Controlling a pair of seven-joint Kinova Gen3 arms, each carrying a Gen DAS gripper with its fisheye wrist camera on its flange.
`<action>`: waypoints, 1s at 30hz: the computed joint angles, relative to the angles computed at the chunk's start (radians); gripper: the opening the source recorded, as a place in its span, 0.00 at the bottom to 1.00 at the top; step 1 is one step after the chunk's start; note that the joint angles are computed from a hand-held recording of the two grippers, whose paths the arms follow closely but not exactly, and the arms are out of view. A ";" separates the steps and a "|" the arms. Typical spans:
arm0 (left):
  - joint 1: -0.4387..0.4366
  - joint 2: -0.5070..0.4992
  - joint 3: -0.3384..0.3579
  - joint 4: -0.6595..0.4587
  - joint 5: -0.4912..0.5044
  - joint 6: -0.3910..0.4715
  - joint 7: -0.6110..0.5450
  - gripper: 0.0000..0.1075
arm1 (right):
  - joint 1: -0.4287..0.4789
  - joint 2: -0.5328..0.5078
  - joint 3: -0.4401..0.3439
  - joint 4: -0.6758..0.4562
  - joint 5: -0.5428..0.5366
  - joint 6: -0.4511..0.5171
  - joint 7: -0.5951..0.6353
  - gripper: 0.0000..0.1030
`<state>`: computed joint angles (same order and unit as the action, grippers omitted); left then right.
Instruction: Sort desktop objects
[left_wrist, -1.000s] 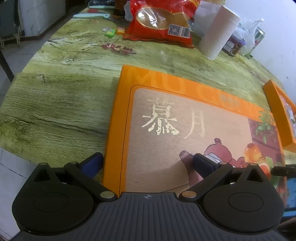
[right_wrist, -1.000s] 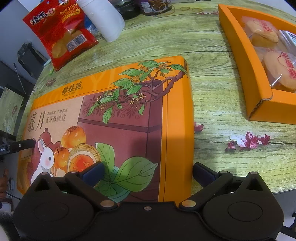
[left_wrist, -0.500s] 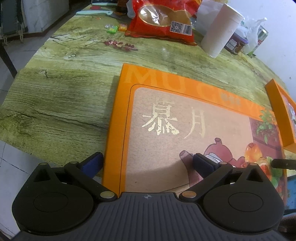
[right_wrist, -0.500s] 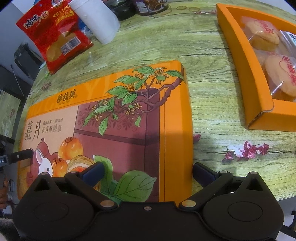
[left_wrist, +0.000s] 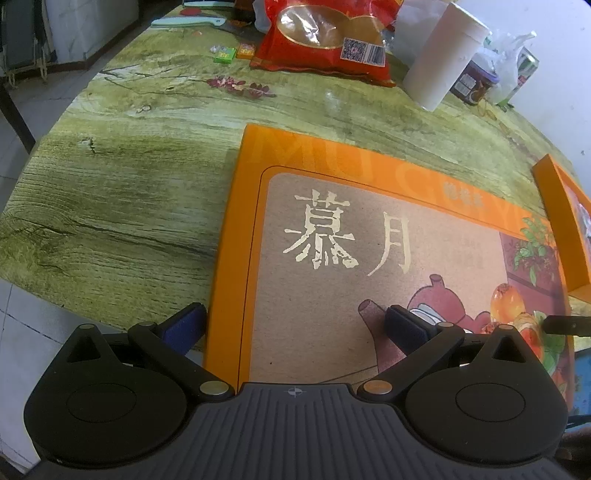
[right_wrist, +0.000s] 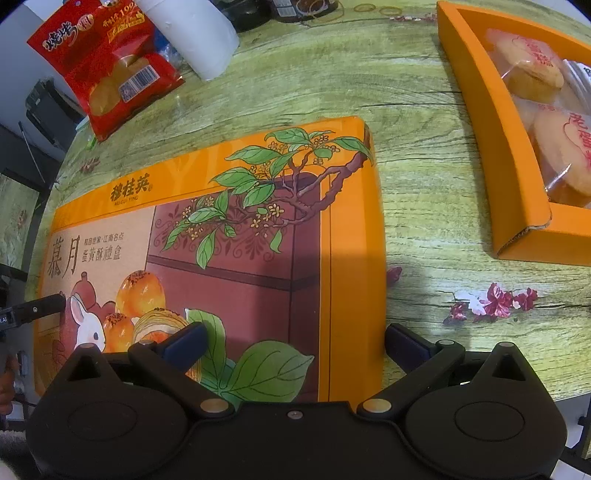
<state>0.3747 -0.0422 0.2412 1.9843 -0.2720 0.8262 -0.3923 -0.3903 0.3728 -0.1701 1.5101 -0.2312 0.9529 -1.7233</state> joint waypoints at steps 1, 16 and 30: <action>0.000 0.002 0.000 -0.002 0.001 0.003 -0.001 0.96 | 0.000 0.003 0.001 -0.006 0.001 0.008 -0.001 1.00; -0.019 0.028 -0.031 -0.049 0.085 0.047 -0.110 0.96 | -0.005 0.044 0.005 -0.080 0.006 0.092 -0.012 1.00; -0.010 0.050 -0.036 -0.078 0.084 0.084 -0.102 0.96 | 0.001 0.045 0.001 -0.090 0.001 0.112 0.030 1.00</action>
<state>0.3650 0.0076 0.2049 1.9068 -0.1877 0.9098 -0.4947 -0.3890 0.4177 -0.1687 1.4204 -0.2306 1.0647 -1.6938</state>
